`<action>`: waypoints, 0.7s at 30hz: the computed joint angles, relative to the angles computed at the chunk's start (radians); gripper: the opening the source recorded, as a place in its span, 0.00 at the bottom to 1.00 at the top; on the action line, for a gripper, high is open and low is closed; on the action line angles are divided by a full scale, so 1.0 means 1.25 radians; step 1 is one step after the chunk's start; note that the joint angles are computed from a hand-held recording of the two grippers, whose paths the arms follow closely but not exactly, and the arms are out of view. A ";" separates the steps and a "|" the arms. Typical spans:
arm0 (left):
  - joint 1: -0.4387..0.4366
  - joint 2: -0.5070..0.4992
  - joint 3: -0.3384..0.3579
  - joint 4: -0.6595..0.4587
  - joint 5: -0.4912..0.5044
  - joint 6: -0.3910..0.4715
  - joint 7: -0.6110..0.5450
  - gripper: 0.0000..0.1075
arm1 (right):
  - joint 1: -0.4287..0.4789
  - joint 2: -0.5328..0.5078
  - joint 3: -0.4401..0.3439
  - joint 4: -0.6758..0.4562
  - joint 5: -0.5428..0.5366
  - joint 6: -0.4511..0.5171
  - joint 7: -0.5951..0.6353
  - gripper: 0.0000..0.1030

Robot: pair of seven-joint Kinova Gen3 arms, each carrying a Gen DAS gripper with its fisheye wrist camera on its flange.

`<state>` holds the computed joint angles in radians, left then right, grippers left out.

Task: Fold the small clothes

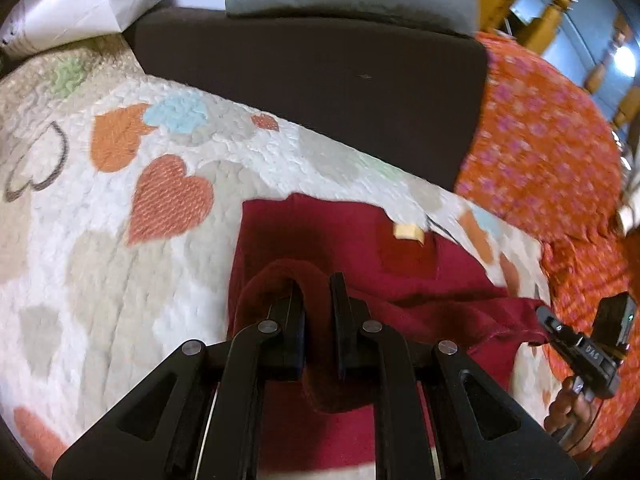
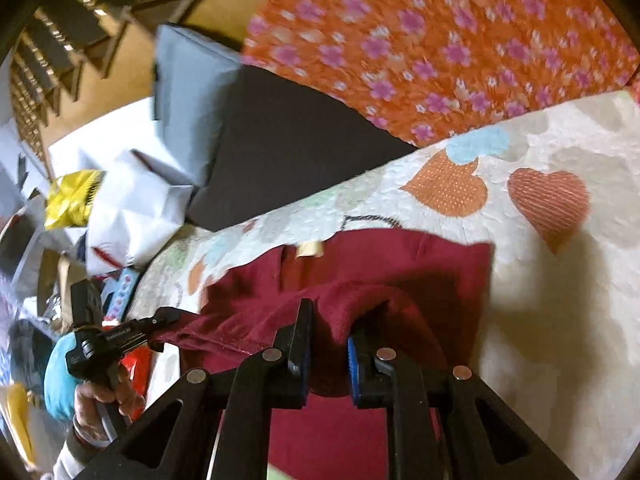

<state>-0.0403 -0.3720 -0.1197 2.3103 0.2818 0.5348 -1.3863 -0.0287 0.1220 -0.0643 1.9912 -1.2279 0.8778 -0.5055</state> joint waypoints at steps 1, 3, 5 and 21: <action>0.022 0.037 -0.033 -0.004 0.020 -0.013 -0.020 0.09 | -0.018 0.025 0.000 -0.026 0.017 -0.015 -0.028 0.13; 0.024 0.096 -0.055 -0.020 0.036 -0.002 -0.057 0.11 | -0.072 0.071 0.024 -0.072 0.068 -0.043 -0.086 0.26; 0.050 0.111 -0.106 -0.023 0.085 0.007 -0.122 0.16 | -0.072 0.091 0.032 -0.093 0.071 -0.038 -0.099 0.36; 0.130 0.085 -0.269 -0.019 0.318 0.036 -0.371 0.55 | -0.223 0.041 0.080 -0.091 0.181 -0.132 -0.109 0.44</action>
